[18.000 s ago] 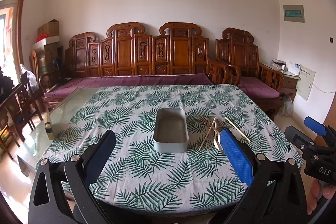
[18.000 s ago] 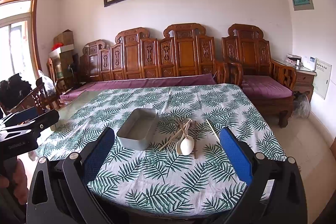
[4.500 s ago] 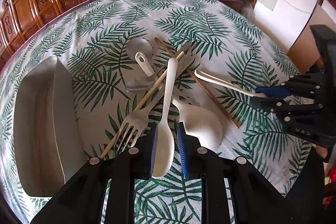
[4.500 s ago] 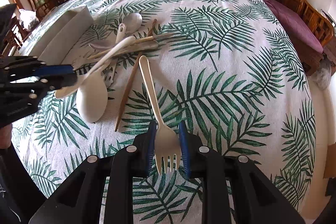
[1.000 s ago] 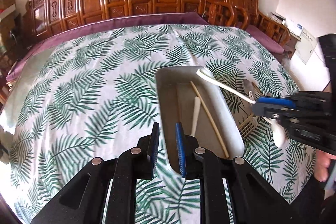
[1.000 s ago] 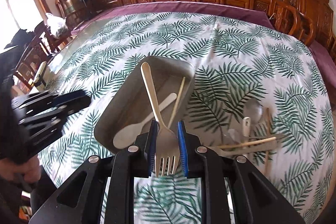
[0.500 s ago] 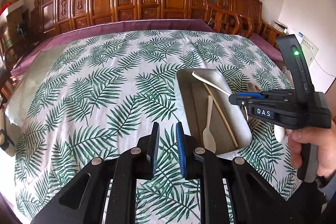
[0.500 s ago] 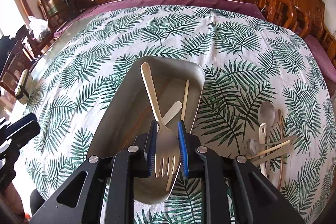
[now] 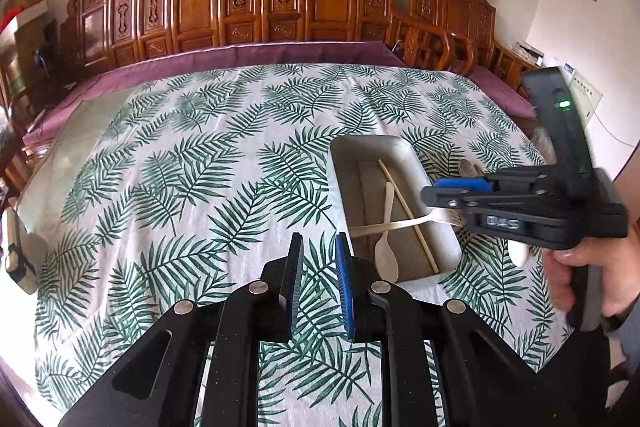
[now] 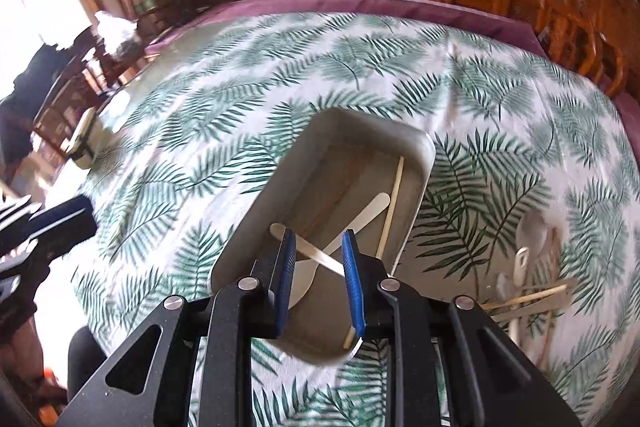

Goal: Organize utensils
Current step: 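Lower the white fork into the tray and open the right tool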

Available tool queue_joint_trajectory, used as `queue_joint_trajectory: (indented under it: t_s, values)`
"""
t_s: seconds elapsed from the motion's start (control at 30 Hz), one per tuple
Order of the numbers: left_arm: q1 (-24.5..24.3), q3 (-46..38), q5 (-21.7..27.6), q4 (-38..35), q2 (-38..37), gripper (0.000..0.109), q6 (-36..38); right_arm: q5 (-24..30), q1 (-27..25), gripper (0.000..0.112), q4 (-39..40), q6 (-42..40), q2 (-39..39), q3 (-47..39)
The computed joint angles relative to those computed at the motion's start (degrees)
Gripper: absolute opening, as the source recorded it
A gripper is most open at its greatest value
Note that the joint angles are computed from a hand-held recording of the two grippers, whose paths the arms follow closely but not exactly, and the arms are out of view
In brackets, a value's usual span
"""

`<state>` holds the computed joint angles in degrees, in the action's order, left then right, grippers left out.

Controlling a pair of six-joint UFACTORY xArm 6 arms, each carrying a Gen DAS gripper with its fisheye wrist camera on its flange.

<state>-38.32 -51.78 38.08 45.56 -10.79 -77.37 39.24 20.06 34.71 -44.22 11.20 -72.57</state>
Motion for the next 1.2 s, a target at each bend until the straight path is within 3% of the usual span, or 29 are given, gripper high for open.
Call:
queue_joint_trajectory:
  t_s: [0.27, 0.37, 0.4, 0.63, 0.9, 0.97, 1.03, 1.1, 1.2]
  values:
    - [-1.78, -1.25, -1.58, 0.38, 1.17, 0.015, -1.36, 5.51, -5.96, 0.026, 5.00, -9.36, -5.16, 1.57]
    - [-1.81, -2.05, -3.42, 0.17, 2.46, 0.015, -2.02, 5.09, -6.55, 0.045, 4.18, -11.03, -4.19, 1.20]
    - [-1.83, -2.32, -3.88, 0.24, 2.85, 0.015, -2.29, 4.78, -6.45, 0.047, 3.80, -11.39, -3.89, 1.26]
    - [-1.05, -1.88, -5.14, 0.55, 2.79, 0.015, -3.55, 4.72, -1.26, 0.046, -2.66, -12.83, 1.18, -1.29]
    - [1.02, 1.04, -5.73, -0.50, 0.48, 0.015, -2.84, 5.66, 3.55, 0.046, -18.29, -7.21, 9.33, -8.52]
    - [1.41, 1.41, -6.15, -0.53, 0.33, 0.015, -2.85, 6.75, 3.98, 0.041, -21.75, -6.01, 10.98, -10.12]
    - [1.75, 1.61, -6.52, -0.68, 0.44, 0.015, -2.73, 7.29, 4.34, 0.025, -23.95, -4.83, 12.19, -11.25]
    - [1.90, 1.67, -6.83, -0.75, 0.58, 0.015, -2.59, 7.83, 4.52, 0.016, -25.28, -4.02, 12.95, -12.12]
    - [2.25, 1.86, -7.51, -0.93, 0.71, 0.015, -2.24, 9.36, 4.16, 0.009, -24.58, -4.36, 13.29, -13.16]
